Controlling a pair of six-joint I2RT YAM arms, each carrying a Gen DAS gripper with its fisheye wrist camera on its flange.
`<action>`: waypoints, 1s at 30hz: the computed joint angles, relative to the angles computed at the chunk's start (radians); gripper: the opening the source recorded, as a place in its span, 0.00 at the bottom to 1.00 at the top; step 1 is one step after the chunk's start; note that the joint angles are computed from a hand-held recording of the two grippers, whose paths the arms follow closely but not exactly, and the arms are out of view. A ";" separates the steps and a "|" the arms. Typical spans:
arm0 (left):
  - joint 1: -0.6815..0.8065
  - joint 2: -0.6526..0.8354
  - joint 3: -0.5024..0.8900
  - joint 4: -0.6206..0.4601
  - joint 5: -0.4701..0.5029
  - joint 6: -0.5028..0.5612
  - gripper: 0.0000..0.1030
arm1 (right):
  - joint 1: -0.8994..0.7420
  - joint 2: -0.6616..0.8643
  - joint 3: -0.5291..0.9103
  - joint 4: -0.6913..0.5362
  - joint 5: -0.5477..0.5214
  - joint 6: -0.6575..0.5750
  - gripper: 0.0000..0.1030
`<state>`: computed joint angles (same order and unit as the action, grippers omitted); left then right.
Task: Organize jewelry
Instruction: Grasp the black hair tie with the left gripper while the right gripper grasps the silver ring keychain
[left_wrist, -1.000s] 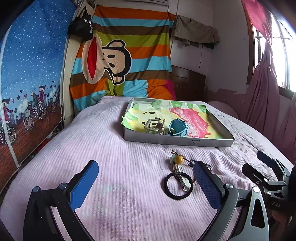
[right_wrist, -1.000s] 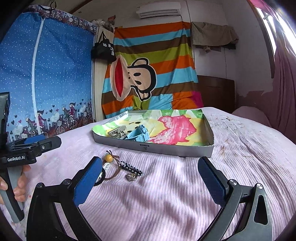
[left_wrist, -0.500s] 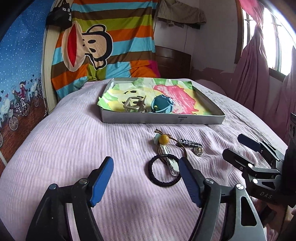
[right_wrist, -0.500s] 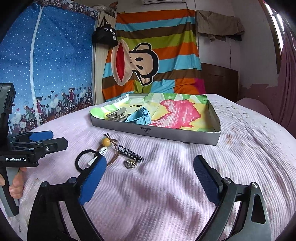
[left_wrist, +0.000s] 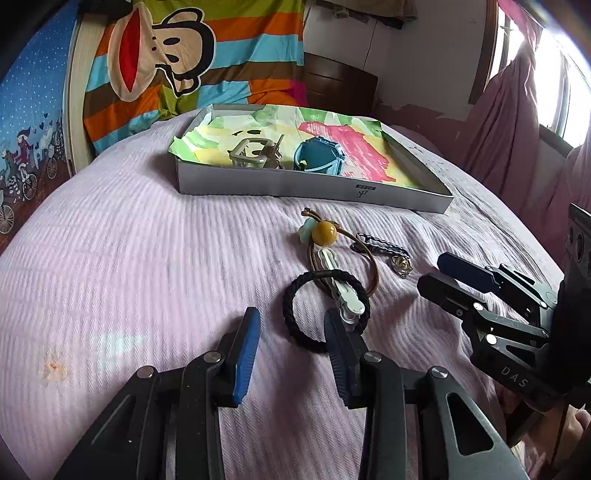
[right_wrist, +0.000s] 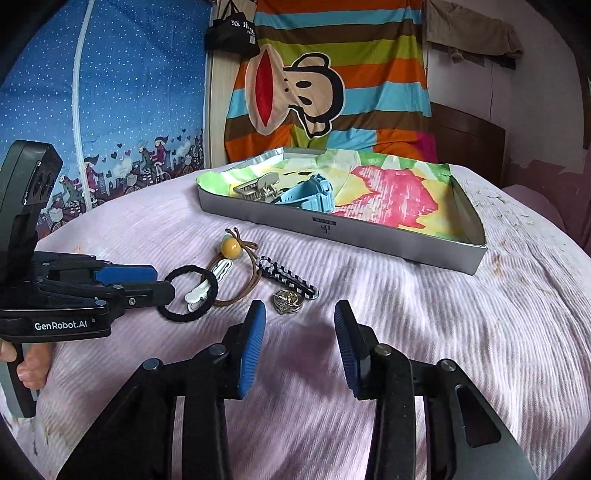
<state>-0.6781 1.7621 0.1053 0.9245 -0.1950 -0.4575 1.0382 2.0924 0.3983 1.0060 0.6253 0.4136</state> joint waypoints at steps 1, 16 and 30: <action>0.010 0.014 -0.006 0.025 0.014 -0.002 0.32 | -0.004 0.006 0.009 -0.007 -0.010 -0.003 0.34; 0.069 0.126 -0.007 0.153 0.115 -0.003 0.06 | -0.115 0.057 0.127 -0.103 -0.192 -0.005 0.29; 0.027 0.170 -0.048 0.284 0.045 -0.014 0.05 | -0.118 0.085 0.104 -0.018 -0.188 -0.007 0.18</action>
<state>-0.6511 1.9317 0.0571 1.2085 -0.1499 -0.4719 0.9206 2.1769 0.5018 0.9882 0.4373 0.4071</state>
